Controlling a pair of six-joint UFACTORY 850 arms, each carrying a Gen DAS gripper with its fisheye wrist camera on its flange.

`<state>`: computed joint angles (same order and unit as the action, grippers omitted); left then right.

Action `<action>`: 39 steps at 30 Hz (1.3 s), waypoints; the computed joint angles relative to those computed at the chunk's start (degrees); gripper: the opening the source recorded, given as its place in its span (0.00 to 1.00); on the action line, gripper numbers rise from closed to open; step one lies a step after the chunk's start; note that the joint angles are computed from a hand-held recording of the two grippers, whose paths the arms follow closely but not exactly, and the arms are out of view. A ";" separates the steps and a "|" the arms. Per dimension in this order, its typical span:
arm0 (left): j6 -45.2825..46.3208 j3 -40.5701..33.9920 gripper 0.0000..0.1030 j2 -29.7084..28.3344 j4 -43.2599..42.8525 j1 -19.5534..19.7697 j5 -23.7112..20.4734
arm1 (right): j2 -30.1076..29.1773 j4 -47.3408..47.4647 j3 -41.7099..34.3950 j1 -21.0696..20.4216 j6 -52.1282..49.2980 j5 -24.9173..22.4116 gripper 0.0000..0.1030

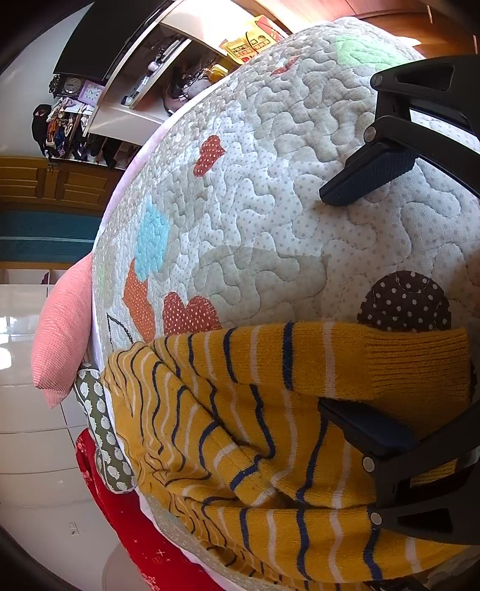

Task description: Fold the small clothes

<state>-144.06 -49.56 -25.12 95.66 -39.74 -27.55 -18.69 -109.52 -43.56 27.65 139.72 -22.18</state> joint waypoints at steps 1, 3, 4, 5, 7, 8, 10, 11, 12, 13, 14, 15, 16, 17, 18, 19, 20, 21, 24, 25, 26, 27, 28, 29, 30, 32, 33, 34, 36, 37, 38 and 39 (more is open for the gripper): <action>-0.09 0.00 1.00 0.03 0.15 0.18 0.45 | -0.05 -0.44 -0.09 -0.29 0.57 0.70 0.99; 0.12 0.47 1.00 0.70 -0.17 0.14 1.24 | -0.22 -1.75 -0.40 -1.14 1.84 2.59 0.99; 0.67 0.42 1.00 0.77 -0.39 0.36 1.79 | -0.31 -1.82 -0.58 -1.42 1.69 3.28 0.99; 1.57 0.33 1.00 0.86 -0.79 0.67 2.53 | -0.31 -1.28 -0.67 -1.51 0.99 3.59 0.99; 3.02 0.31 1.00 1.03 -1.32 1.09 3.74 | -0.37 -0.33 -0.77 -1.48 -0.11 3.66 0.99; 4.22 0.22 1.00 1.12 -1.73 1.50 4.72 | -0.35 -0.29 -0.72 -1.42 -0.16 3.63 0.99; 4.92 0.33 1.00 1.31 -1.65 1.92 5.94 | -0.40 0.16 -0.95 -1.81 -1.41 4.46 0.99; 5.34 0.36 1.00 1.42 -1.58 2.26 6.74 | -0.34 0.63 -1.12 -2.25 -2.22 5.49 0.99; 4.98 0.57 1.00 1.57 -1.22 2.25 6.93 | -0.27 0.91 -1.25 -2.65 -2.52 6.47 0.99; 4.39 0.73 1.00 1.70 -0.62 2.38 7.26 | -0.21 1.53 -1.30 -2.86 -3.23 6.99 0.99; 4.10 0.85 1.00 1.79 -0.25 2.52 7.66 | -0.38 2.96 -1.53 -2.76 -4.84 6.83 0.99; 4.19 1.02 1.00 1.95 -0.23 2.52 7.84 | -0.59 4.52 -1.73 -2.40 -6.50 6.19 0.99; 4.86 1.14 1.00 2.15 -0.39 2.64 8.37 | -0.78 5.99 -1.91 -2.05 -8.05 5.59 0.99; 4.84 1.29 1.00 2.34 -0.12 2.65 8.64 | -0.88 6.43 -1.96 -1.80 -8.36 5.13 0.99; 4.77 1.46 1.00 2.52 0.32 2.66 8.84 | -0.90 6.25 -1.97 -1.69 -8.04 4.88 0.99; 4.97 1.61 1.00 2.65 0.64 2.67 8.98 | -0.88 5.79 -1.83 -1.59 -7.63 4.61 0.99; 6.03 1.59 1.00 2.70 -0.11 2.59 8.96 | -0.96 5.91 -1.84 -1.41 -8.07 4.19 0.99; 7.32 1.52 1.00 2.73 -1.26 2.44 8.81 | -1.12 6.82 -2.01 -1.07 -9.59 3.45 0.99; 12.79 1.30 1.00 3.30 -7.42 1.68 7.41 | -1.15 4.49 -1.45 -0.16 -7.85 0.79 0.99; 14.06 1.42 1.00 3.76 -9.16 1.22 6.37 | -1.18 2.52 -1.08 0.14 -5.55 -0.15 0.99; 14.63 1.53 1.00 4.15 -10.16 0.81 5.11 | -1.22 1.28 -0.83 0.38 -4.36 -0.99 0.99; 14.73 1.79 1.00 4.73 -10.67 0.31 3.66 | -1.27 0.30 -0.67 0.60 -3.72 -1.72 0.99; 13.86 2.41 1.00 5.73 -10.31 -0.42 1.83 | -1.30 -0.67 -0.59 0.71 -3.31 -2.15 0.99; 12.87 3.04 1.00 6.75 -9.83 -1.10 0.20 | -1.25 -1.82 -0.50 0.58 -2.88 -2.09 0.99; 12.88 3.37 1.00 7.62 -10.06 -1.55 -1.24 | -1.07 -3.55 -0.34 0.24 -1.90 -1.60 0.99; 12.65 4.13 1.00 9.77 -10.72 -3.19 -5.67 | -0.54 -7.44 0.05 -0.63 0.99 -0.28 0.99; 12.33 4.48 1.00 10.80 -10.77 -3.97 -7.67 | -0.09 -9.15 0.36 -0.98 2.35 0.24 0.99; 12.17 4.80 1.00 11.93 -11.02 -4.83 -9.95 | 0.58 -10.13 0.75 -1.14 3.29 0.42 0.99; 11.67 5.67 1.00 14.27 -11.44 -6.68 -14.51 | 2.36 -12.39 2.07 -0.85 6.11 -0.71 0.99; 11.31 6.03 1.00 15.34 -11.46 -7.51 -16.48 | 3.62 -12.83 3.00 -0.43 6.73 -1.82 0.99; 11.13 6.29 1.00 16.45 -11.82 -8.38 -18.52 | 4.80 -11.77 3.66 0.22 5.69 -3.28 0.98; 10.86 6.55 1.00 17.44 -12.21 -9.28 -20.45 | 6.11 -11.02 4.39 1.01 4.75 -4.73 0.98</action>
<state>-133.20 -43.00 -7.67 83.45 -49.02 -47.99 -12.58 -120.54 -39.17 28.66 144.48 -26.90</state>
